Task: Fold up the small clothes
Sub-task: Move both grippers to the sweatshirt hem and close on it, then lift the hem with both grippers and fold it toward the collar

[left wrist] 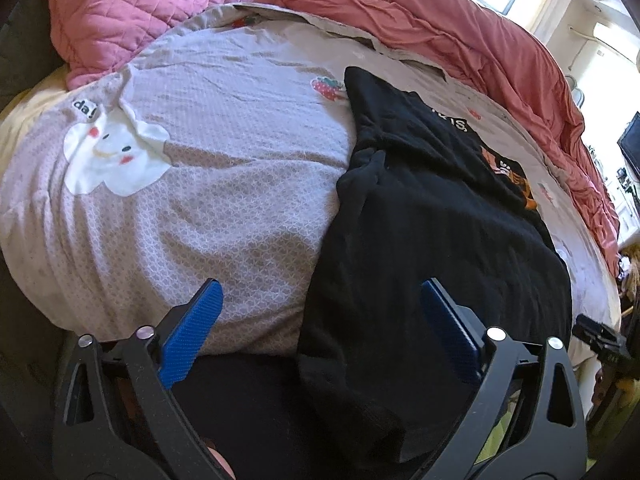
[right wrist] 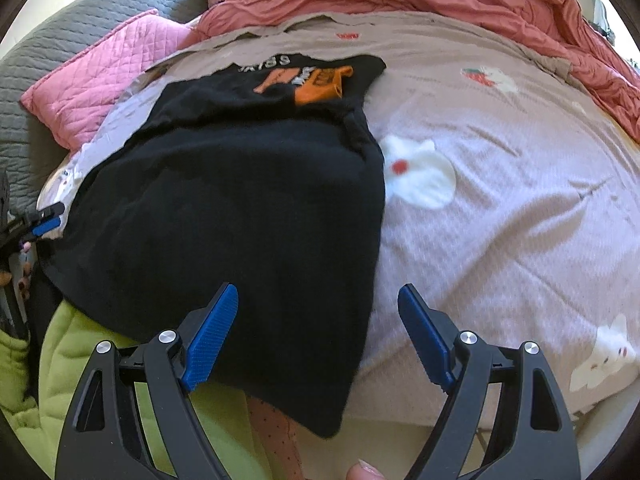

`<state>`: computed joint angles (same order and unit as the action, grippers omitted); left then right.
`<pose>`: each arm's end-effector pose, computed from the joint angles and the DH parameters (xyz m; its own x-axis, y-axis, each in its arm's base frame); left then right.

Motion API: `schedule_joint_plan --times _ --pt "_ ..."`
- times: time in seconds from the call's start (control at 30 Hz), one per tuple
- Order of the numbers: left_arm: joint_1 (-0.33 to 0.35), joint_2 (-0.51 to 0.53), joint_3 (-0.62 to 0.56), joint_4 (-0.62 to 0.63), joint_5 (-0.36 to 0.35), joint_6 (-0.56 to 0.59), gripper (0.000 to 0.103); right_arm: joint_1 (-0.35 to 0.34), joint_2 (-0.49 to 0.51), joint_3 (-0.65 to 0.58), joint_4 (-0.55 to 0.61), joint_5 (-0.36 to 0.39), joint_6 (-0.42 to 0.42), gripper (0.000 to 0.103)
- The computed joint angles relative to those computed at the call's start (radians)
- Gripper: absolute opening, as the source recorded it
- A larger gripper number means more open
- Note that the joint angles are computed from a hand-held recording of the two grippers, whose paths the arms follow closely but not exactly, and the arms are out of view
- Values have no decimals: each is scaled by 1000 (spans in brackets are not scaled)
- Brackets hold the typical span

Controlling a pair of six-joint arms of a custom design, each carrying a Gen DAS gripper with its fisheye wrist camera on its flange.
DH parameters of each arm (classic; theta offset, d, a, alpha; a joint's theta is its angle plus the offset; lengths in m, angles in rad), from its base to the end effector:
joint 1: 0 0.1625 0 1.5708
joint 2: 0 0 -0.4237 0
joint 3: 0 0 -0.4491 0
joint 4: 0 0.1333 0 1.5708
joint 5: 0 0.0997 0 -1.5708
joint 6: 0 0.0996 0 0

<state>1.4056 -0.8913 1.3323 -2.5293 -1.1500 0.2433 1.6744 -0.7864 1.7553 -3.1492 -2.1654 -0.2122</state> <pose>0.0394 -0.8217 0.2707 -0.8716 0.1587 -0.4637 0.3636 0.8438 -0.3946 0.1477 -0.6709 0.0816 -0.8200 0.0563 0.5696 -0.2634 0.8464 -0.4629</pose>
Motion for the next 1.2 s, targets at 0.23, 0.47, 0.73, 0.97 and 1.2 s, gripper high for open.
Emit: schedule_joint_plan --times 0.23,0.47,0.73,0.97,1.2 --pt "4 1 0 13 -22 4 47 -12 -14 40 -14 17 20 81" --pt "1 -3 4 35 -33 8 26 -19 -7 40 -2 44 32 47" --pt "12 -12 5 63 -46 -18 26 -31 -24 55 -45 111 21 19" --pt "12 -7 3 99 -50 -14 26 -45 -16 46 -32 154 31 22" --pt "14 -3 -5 115 -57 -8 26 -56 -38 60 -46 229 5 9"
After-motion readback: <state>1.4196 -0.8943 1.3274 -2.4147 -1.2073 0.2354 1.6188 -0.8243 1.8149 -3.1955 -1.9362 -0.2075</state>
